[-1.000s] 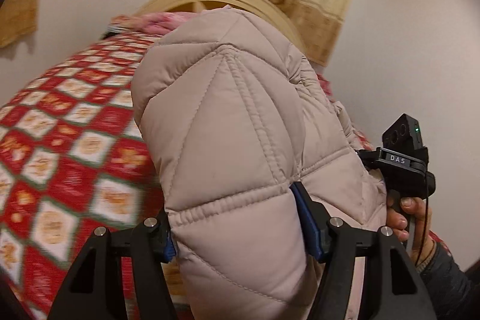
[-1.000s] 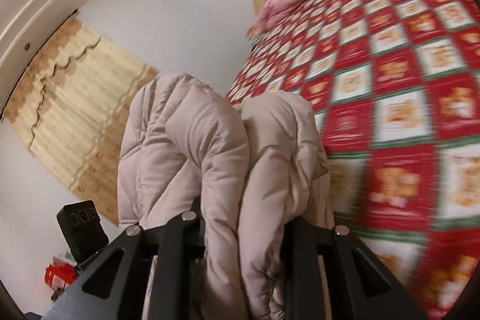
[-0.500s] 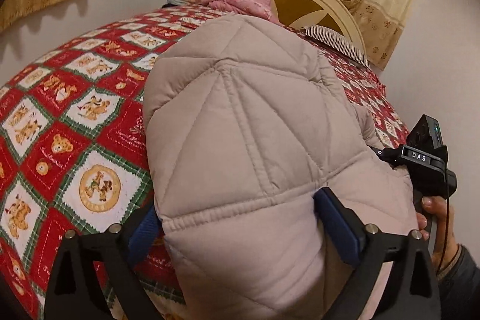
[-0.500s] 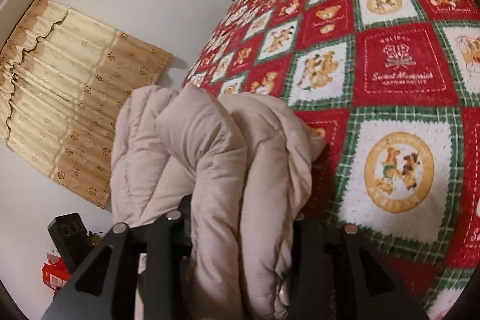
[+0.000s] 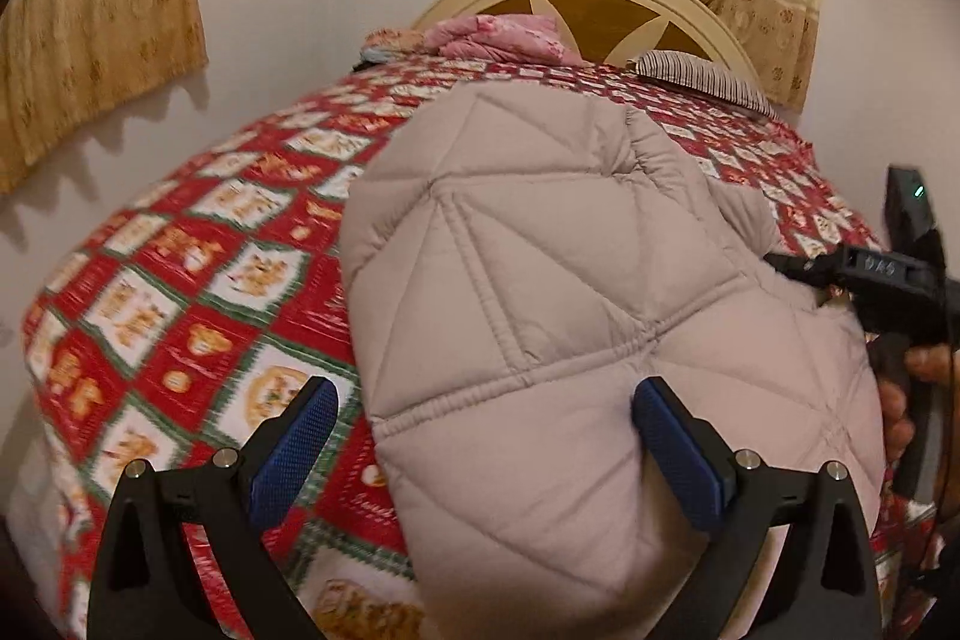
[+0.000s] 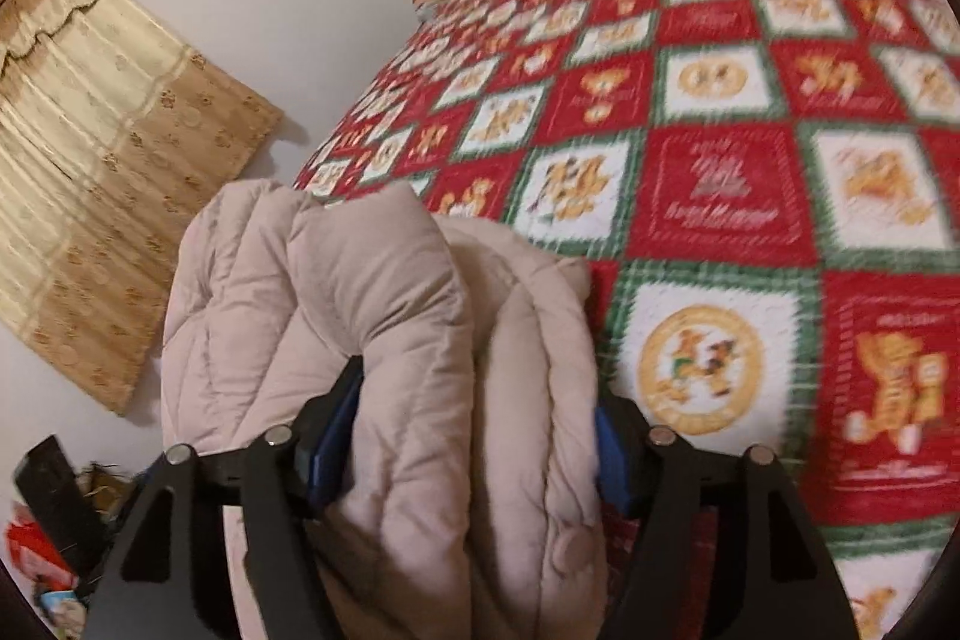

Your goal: Fold large clothes

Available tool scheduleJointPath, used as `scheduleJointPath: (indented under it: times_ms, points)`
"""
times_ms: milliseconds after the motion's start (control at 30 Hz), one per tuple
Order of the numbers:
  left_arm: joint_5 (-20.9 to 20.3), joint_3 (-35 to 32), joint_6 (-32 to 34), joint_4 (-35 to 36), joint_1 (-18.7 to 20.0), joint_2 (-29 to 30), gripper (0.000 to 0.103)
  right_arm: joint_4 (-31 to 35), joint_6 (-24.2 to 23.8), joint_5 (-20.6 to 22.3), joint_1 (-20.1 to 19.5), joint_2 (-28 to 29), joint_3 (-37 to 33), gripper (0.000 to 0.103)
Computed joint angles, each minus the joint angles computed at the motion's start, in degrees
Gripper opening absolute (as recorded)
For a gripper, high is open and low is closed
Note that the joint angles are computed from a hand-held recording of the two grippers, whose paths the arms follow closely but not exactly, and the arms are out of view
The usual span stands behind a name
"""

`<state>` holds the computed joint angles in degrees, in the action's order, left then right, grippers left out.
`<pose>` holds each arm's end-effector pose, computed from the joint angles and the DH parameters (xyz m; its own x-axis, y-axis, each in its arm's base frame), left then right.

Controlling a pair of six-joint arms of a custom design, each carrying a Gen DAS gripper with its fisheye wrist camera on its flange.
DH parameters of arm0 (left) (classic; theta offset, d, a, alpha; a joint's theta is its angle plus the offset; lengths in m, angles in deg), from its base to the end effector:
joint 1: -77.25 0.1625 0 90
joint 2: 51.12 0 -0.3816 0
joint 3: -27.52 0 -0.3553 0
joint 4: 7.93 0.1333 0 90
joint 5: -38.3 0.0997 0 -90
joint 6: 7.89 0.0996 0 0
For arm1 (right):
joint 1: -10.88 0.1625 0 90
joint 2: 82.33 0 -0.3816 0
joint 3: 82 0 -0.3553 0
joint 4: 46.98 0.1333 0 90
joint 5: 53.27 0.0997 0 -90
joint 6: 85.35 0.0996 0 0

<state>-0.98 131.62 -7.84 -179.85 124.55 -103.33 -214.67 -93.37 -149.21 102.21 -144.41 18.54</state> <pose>-0.2326 -0.5623 0.1798 -0.7275 0.1452 -0.6706 0.5878 0.6361 -0.4999 0.1368 -0.5938 0.2650 -0.9836 -0.0661 0.1676 -0.1567 0.7727 -0.6151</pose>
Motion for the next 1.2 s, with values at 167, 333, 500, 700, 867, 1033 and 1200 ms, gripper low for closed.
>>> scheduleJointPath:
  times_ms: [167, 333, 500, 700, 867, 1033, 1200]
  points:
    - [2.0, 2.9, 1.1, -2.9, -2.1, -2.3, 0.099, -9.1, -2.0, -8.7, 4.0, -4.1, 5.2, 0.081]
    - [3.0, 6.8, 0.9, -6.8, -5.2, -5.4, 0.099, -17.3, -1.7, -13.2, 7.5, -8.5, 11.7, 0.089]
    - [3.6, 9.8, 1.5, -9.9, -8.2, -7.4, 0.099, -21.7, -2.2, -16.6, 11.4, -8.8, 14.6, 0.091]
    - [3.1, 12.2, 1.5, -12.3, -10.6, -9.5, 0.099, -25.3, -5.4, -20.7, 16.6, -9.4, 17.9, 0.093]
    - [3.0, 13.1, 3.0, -14.6, -12.1, -10.4, 0.099, -28.8, -7.6, -24.2, 20.3, -9.6, 20.0, 0.094]
    - [3.5, 13.6, 4.6, -16.8, -13.1, -10.7, 0.099, -31.3, -9.2, -25.4, 22.5, -10.0, 21.0, 0.098]
    - [4.4, 13.8, 5.5, -17.8, -13.6, -10.3, 0.099, -32.4, -10.3, -25.8, 23.5, -9.6, 21.1, 0.098]
